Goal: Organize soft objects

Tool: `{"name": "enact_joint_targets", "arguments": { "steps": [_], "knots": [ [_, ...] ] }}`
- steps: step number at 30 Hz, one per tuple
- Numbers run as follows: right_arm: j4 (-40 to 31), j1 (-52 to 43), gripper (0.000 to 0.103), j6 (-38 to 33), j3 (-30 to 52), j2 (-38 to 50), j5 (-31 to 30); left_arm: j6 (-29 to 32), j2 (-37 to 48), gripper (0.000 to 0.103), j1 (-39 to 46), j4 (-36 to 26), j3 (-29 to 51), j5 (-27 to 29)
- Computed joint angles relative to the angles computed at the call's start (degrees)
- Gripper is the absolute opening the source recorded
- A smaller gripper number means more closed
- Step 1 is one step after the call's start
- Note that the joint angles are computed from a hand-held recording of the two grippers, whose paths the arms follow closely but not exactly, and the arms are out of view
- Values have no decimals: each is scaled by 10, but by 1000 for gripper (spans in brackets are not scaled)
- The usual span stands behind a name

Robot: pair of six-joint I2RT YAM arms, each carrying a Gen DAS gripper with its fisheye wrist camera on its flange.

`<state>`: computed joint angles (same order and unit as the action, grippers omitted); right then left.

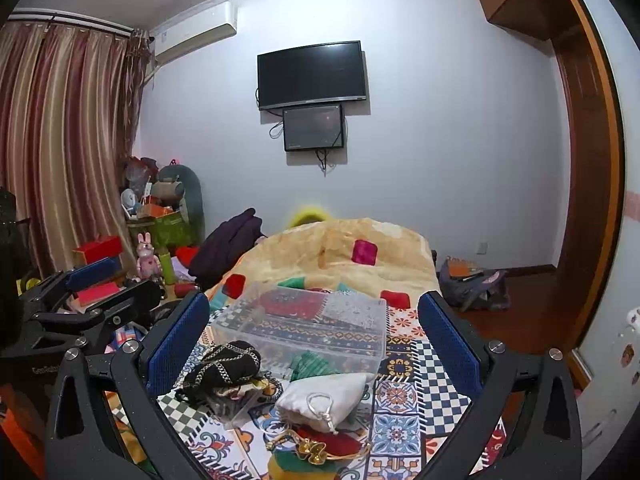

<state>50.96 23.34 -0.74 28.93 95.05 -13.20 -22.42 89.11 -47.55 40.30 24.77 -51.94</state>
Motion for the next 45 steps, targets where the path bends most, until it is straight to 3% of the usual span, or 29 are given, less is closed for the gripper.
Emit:
{"name": "enact_joint_targets", "arguments": {
  "steps": [45],
  "knots": [
    [9, 0, 103, 11, -14, -11, -22, 4, 3, 103, -13, 2, 5, -7]
  ]
}}
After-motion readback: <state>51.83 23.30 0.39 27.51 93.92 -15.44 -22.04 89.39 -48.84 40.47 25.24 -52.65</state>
